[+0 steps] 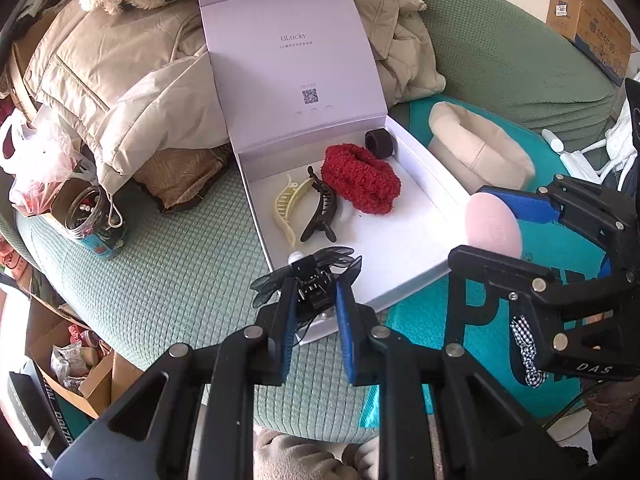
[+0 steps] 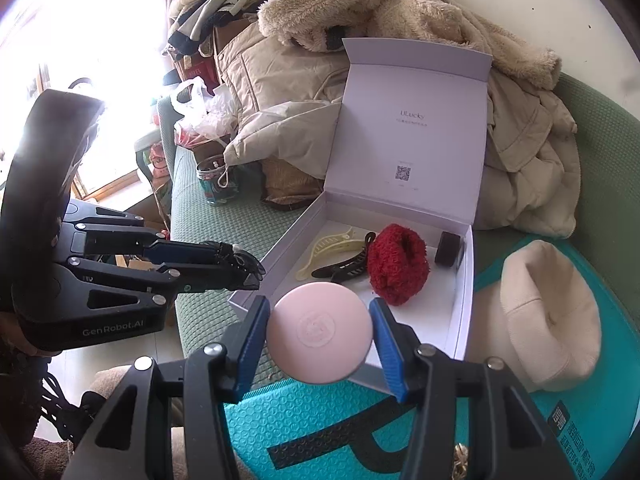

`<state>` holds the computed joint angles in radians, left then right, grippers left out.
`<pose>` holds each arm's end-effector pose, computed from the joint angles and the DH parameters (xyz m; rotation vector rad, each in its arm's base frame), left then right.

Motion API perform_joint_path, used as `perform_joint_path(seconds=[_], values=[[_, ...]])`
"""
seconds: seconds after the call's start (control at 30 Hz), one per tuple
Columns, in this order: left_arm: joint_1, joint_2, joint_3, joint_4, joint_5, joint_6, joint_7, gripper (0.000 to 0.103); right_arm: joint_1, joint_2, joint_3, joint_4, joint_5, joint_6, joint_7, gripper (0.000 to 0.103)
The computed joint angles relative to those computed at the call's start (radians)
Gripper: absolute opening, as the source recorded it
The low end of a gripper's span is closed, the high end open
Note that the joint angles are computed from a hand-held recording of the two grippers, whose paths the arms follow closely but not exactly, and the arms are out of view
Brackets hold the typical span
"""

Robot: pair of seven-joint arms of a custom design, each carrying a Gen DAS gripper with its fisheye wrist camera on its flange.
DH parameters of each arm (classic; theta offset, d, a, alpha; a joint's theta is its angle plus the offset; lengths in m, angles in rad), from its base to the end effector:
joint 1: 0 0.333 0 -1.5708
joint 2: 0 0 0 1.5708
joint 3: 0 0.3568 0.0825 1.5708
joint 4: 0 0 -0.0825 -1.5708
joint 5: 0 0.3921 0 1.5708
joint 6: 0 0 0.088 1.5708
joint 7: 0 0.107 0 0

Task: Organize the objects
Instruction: 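Carry the bow clip and pink compact over the open box, then release the bow clip with the left tool while the right tool drops the compact onto the scrunchie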

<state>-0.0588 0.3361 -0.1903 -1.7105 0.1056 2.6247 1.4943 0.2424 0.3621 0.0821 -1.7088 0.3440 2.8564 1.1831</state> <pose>0.6947 -0.1610 0.4986 -1.6957 2.1158 -0.6470 0.6941 0.2048 0.5058 -1.9916 1.3148 -0.4992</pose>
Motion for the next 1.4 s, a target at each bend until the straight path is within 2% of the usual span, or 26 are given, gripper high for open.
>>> perform_joint_path(seconds=[0.37,0.47,0.73,1.03,1.4], values=[[-0.029,0.197,0.043,0.252,0.091,-0.058,-0.052,0.018,0.0,0.154,-0.023,0.193,-0.037,-0.044,0.027,0.052],[-0.021,0.25,0.032,0.322,0.081,-0.081,-0.046,0.018,-0.02,0.195,-0.003,0.251,-0.018,-0.064,0.019,0.052],[-0.029,0.354,0.046,0.469,0.092,-0.123,-0.054,0.018,-0.005,0.279,-0.047,0.375,-0.069,-0.087,0.071,0.052],[-0.064,0.462,0.076,0.642,0.148,-0.172,-0.031,0.018,-0.016,0.369,-0.056,0.512,-0.106,-0.136,0.094,0.052],[-0.111,0.675,0.101,0.993,0.159,-0.309,0.035,0.018,-0.031,0.468,-0.063,0.678,-0.144,-0.213,0.079,0.052]])
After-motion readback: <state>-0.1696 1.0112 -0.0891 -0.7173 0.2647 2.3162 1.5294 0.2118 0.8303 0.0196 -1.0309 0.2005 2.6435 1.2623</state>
